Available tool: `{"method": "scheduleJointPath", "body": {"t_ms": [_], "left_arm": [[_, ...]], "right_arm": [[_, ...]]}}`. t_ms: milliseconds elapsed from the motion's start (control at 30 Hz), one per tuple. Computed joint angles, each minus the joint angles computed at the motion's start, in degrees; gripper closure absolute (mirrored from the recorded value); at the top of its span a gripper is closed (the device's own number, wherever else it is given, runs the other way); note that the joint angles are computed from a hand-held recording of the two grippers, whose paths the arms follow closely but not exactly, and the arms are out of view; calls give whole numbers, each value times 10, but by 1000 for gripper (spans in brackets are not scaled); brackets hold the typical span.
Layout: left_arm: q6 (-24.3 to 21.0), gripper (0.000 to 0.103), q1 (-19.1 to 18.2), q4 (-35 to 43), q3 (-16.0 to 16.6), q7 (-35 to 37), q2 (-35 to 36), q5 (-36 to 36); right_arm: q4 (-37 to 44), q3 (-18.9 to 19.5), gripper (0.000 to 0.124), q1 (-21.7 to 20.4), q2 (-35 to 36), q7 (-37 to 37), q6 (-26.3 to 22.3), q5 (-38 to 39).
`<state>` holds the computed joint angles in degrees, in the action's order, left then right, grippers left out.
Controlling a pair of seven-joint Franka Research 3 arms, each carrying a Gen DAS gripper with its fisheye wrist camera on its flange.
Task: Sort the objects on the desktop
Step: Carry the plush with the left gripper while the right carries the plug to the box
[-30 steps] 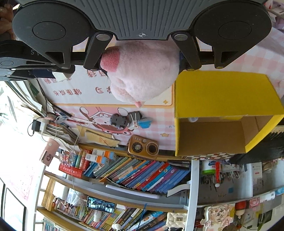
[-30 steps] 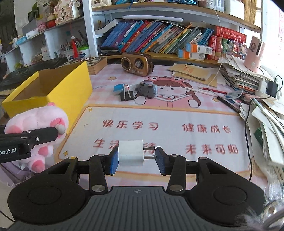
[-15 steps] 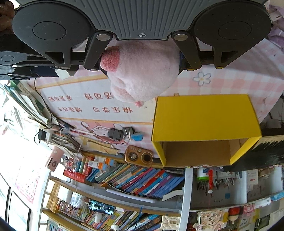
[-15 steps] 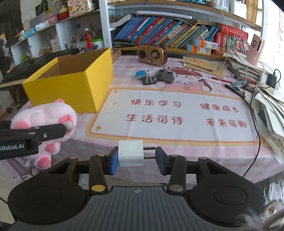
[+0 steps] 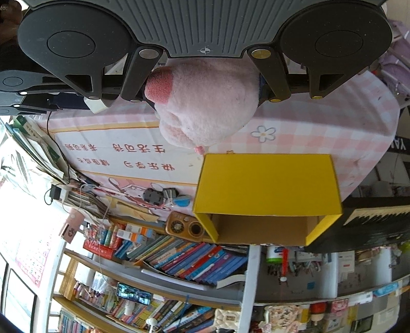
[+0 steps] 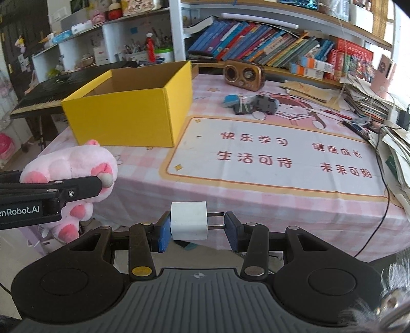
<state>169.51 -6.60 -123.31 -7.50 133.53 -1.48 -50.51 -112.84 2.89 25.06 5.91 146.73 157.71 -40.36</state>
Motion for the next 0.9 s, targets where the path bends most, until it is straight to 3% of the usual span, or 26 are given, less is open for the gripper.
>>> {"method": "scheduleJointPath", "body": {"t_ms": [467, 900], "left_arm": [[36, 38, -6, -26, 25, -28, -19, 13], [46, 38, -7, -21, 32, 6, -20, -20]], "right_arm": [[45, -11, 83, 28, 40, -78, 35, 34], [69, -30, 83, 51, 55, -86, 41, 30]]}}
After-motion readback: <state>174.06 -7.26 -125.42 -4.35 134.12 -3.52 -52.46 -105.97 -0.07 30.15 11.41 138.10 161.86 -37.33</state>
